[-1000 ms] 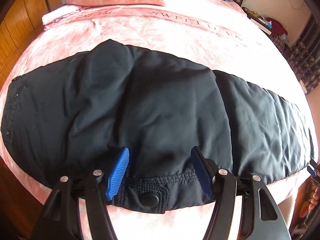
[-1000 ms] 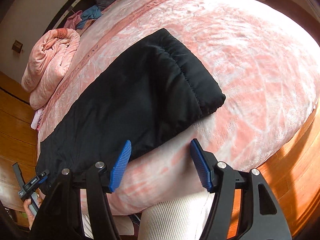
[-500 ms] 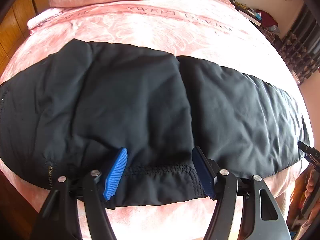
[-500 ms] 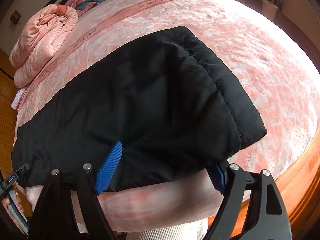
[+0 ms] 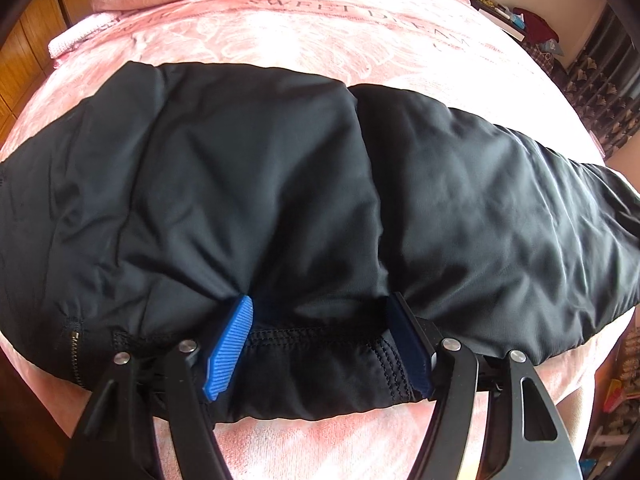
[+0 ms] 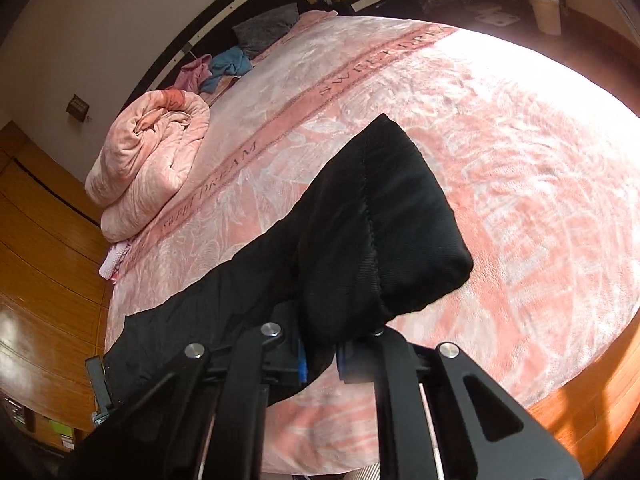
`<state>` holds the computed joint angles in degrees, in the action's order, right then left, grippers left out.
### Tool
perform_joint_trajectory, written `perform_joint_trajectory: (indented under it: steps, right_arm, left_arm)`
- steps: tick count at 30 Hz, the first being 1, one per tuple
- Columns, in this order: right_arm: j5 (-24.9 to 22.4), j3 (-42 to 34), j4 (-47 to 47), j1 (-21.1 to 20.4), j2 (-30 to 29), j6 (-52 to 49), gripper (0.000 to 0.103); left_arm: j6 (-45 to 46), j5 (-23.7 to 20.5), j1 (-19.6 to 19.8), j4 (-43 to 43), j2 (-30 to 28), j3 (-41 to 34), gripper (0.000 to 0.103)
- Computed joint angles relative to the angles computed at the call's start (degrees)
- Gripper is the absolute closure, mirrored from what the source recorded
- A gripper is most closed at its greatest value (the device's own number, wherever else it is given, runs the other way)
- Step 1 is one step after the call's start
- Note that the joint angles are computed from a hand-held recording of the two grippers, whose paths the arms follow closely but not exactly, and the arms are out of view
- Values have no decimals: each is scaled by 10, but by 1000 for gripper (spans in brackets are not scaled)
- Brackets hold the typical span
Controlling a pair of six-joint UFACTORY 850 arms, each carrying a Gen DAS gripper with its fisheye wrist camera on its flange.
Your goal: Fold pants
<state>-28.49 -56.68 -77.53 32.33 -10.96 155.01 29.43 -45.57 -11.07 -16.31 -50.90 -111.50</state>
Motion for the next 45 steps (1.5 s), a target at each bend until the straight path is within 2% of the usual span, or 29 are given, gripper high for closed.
perform_joint_trajectory:
  steps: [5, 8, 10, 12, 14, 16, 18, 21, 23, 25, 30, 35, 40, 43, 45]
  right_arm:
    - [-13, -2, 59, -11, 32, -90, 95]
    - [-49, 23, 93, -16, 58, -91, 95]
    - [-75, 53, 123, -18, 78, -83, 95]
    - [-84, 87, 139, -19, 94, -51, 95]
    - [-83, 108, 159, -19, 95, -33, 95]
    - [-95, 95, 195, -13, 74, -68, 95]
    - [-153, 47, 239, 3, 41, -161, 95]
    - [-219, -25, 223, 26, 6, -233, 95]
    - [-245, -83, 203, 38, -21, -292, 95]
    - [-243, -141, 179, 46, -53, -340, 94]
    - [-206, -292, 190, 54, -157, -498, 94]
    - [-159, -449, 275, 52, -275, -670, 94]
    - [-202, -637, 388, 57, -409, -849, 93]
    - [-219, -715, 442, 62, -468, -926, 93]
    - [-256, -774, 464, 65, -510, -968, 93]
  left_arm:
    - [12, -10, -8, -25, 4, -1, 33]
    - [36, -42, -18, -58, -3, -14, 33]
    - [65, -48, -28, -81, 0, -4, 33]
    - [88, -42, -39, -92, 9, 16, 32]
    - [109, -25, -50, -91, 22, 40, 27]
    - [114, 0, -55, -77, 34, 59, 27]
    - [123, -6, -49, -89, 36, 60, 27]
    - [102, -21, -33, -97, 33, 43, 28]
    - [92, 2, -24, -85, 40, 45, 28]
    - [73, 28, -15, -62, 44, 46, 28]
    - [25, 44, 20, -45, 41, 31, 28]
    - [-28, 39, 41, 2, 21, 3, 28]
    - [-59, 35, 60, 24, 4, -22, 28]
    - [-68, 29, 69, 28, -5, -37, 28]
    - [-69, 28, 74, 31, -8, -42, 28]
